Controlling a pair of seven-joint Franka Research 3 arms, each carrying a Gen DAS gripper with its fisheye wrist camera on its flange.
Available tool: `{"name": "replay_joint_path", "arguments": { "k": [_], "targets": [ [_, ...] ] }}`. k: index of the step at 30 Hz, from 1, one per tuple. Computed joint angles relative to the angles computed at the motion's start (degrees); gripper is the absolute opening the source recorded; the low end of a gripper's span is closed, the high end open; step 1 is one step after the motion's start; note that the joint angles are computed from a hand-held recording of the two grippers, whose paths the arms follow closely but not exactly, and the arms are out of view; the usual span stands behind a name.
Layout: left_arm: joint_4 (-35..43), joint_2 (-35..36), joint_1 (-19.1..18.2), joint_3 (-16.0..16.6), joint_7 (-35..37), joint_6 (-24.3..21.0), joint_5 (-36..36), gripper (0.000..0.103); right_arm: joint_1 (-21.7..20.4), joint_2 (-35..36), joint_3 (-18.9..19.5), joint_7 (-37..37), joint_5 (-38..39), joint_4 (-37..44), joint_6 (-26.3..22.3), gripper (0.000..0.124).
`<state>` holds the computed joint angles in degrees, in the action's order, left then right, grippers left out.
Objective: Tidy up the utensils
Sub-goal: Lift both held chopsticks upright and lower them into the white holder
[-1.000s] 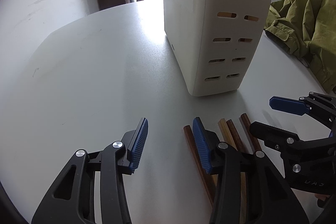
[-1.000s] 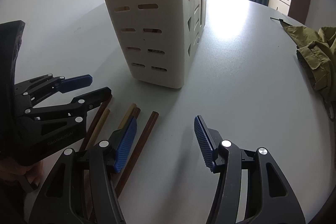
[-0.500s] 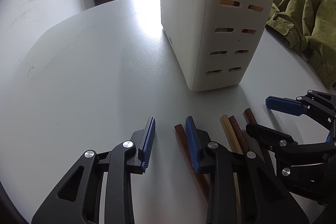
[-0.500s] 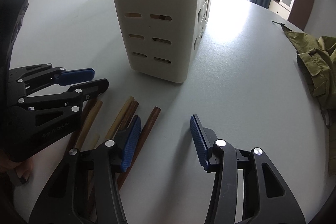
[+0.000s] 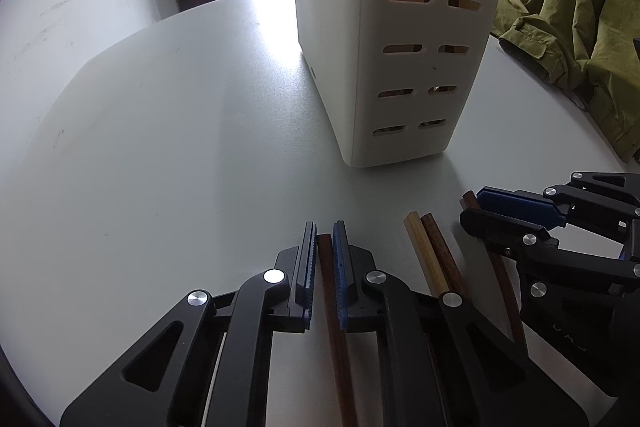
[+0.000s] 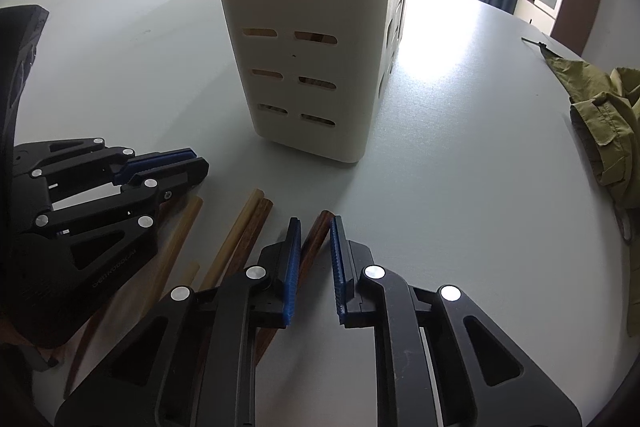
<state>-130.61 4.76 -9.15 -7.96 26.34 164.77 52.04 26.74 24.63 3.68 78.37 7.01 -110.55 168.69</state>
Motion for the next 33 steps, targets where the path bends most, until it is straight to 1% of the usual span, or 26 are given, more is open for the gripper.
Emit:
{"name": "replay_joint_path", "arguments": {
  "k": [3, 5, 7, 10, 14, 17, 21, 23, 25, 27, 28, 30, 31, 33],
  "targets": [
    [-0.1, 0.1, 0.1, 0.0, 0.3, 0.3, -0.8, 0.007, 0.0, -0.4, 0.4, 0.2, 0.5, -0.4, -0.1, 0.013],
    [-0.4, -0.1, 0.2, 0.0, 0.9, 0.5, -1.5, 0.007, -1.5, 0.3, 1.5, -1.2, 1.6, 0.7, -0.9, 0.010],
    [-0.6, -0.4, 0.3, 0.0, 0.9, 0.5, -2.0, 0.007, -3.4, 0.3, 3.7, -3.0, 4.1, 1.0, -2.0, 0.009],
    [-1.0, -1.2, 0.5, 0.1, 0.7, 0.9, -1.9, 0.007, -4.2, 0.5, 4.3, -4.9, 5.7, 1.8, -2.8, 0.008],
    [-2.3, -3.6, 1.1, -0.2, 0.0, 1.9, -1.6, 0.007, -5.5, 0.0, 5.4, -7.4, 8.4, 2.3, -2.8, 0.008],
    [-3.5, -6.3, 1.9, -0.7, -1.7, 2.8, 0.0, 0.007, -6.8, -1.5, 6.8, -9.8, 11.3, 1.5, -1.7, 0.008],
    [-4.8, -10.3, 3.4, -2.3, -4.8, 4.1, 2.9, 0.007, -8.6, -3.5, 8.7, -13.7, 15.8, 0.8, 0.0, 0.008],
    [-5.5, -12.3, 4.5, -3.4, -6.9, 5.0, 4.7, 0.007, -8.7, -4.6, 9.1, -14.6, 17.8, -0.2, 2.0, 0.008],
    [-5.7, -14.4, 6.4, -5.3, -12.5, 5.3, 10.0, 0.007, -8.9, -5.3, 9.6, -15.7, 19.2, -0.8, 3.4, 0.008],
    [-5.7, -16.0, 7.3, -6.8, -16.1, 4.3, 13.5, 0.007, -10.4, -5.7, 11.4, -18.2, 22.0, -0.8, 4.1, 0.008],
    [-5.8, -16.8, 7.4, -7.1, -17.2, 4.1, 14.4, 0.007, -11.5, -6.1, 12.9, -20.3, 23.9, -1.2, 4.6, 0.008],
    [-6.1, -17.9, 7.8, -7.5, -19.1, 4.6, 16.1, 0.007, -13.1, -6.9, 15.0, -24.1, 27.7, -1.6, 5.5, 0.008],
    [-6.1, -18.5, 7.9, -7.8, -20.0, 4.7, 16.9, 0.007, -13.9, -6.3, 16.0, -26.3, 29.5, -0.5, 5.6, 0.008],
    [-6.3, -20.2, 8.4, -8.4, -21.9, 4.9, 18.6, 0.007, -15.6, -7.3, 18.7, -31.0, 34.6, -0.9, 6.7, 0.008]
  ]
}}
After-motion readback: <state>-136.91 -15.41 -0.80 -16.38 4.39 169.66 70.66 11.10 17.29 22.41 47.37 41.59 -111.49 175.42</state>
